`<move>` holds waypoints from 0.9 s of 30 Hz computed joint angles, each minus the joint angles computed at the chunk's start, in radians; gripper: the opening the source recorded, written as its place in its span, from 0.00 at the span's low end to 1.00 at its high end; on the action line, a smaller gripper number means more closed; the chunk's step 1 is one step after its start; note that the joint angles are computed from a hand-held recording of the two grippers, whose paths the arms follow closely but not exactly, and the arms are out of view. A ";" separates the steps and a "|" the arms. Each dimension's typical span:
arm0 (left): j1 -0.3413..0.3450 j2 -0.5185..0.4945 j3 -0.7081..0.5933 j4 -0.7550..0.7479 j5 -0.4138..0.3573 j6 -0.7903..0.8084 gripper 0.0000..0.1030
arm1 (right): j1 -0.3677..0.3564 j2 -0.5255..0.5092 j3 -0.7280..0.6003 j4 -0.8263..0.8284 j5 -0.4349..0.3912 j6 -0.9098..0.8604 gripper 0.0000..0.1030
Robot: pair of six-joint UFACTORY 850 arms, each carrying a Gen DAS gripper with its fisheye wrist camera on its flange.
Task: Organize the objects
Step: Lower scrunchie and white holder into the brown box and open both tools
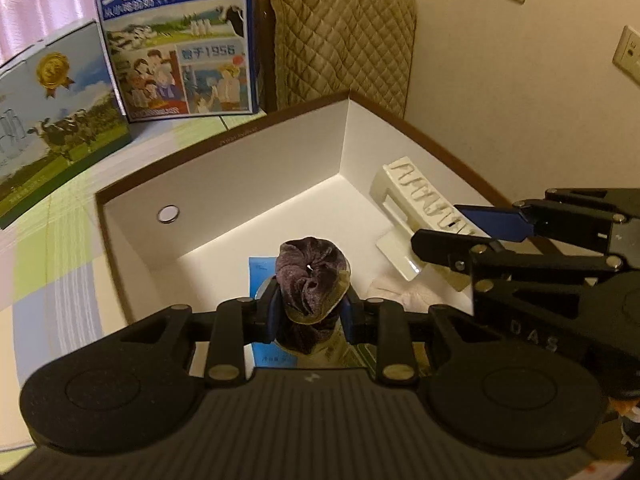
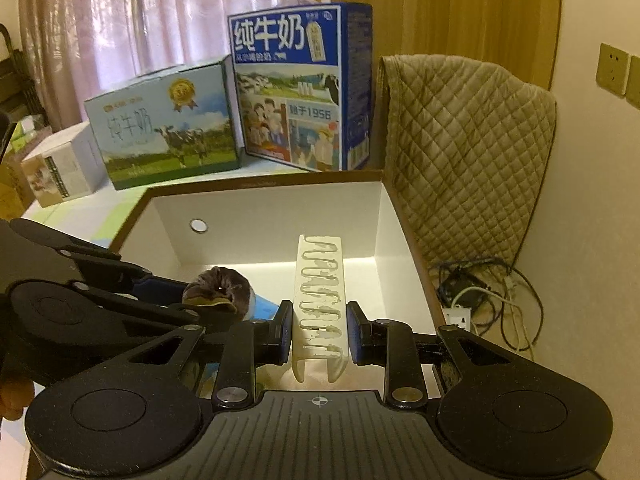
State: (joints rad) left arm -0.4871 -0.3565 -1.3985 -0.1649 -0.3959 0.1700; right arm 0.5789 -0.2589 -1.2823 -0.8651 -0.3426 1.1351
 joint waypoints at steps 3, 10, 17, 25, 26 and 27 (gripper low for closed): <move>0.007 -0.036 -0.040 -0.035 -0.024 0.016 0.25 | -0.012 -0.010 -0.010 0.024 0.006 -0.018 0.23; 0.007 -0.066 -0.067 -0.023 -0.014 -0.003 0.33 | -0.024 -0.016 -0.015 0.078 0.009 -0.045 0.24; 0.006 -0.068 -0.070 0.091 -0.030 -0.107 0.58 | -0.036 -0.014 -0.009 0.121 0.040 -0.053 0.24; 0.011 -0.049 -0.051 0.121 -0.027 -0.118 0.66 | -0.047 0.004 0.009 0.154 0.121 -0.015 0.24; 0.011 -0.047 -0.049 0.119 -0.026 -0.113 0.67 | -0.046 0.007 0.008 0.158 0.121 -0.021 0.24; 0.010 -0.044 -0.045 0.114 -0.024 -0.105 0.68 | -0.044 0.011 0.010 0.150 0.117 -0.016 0.24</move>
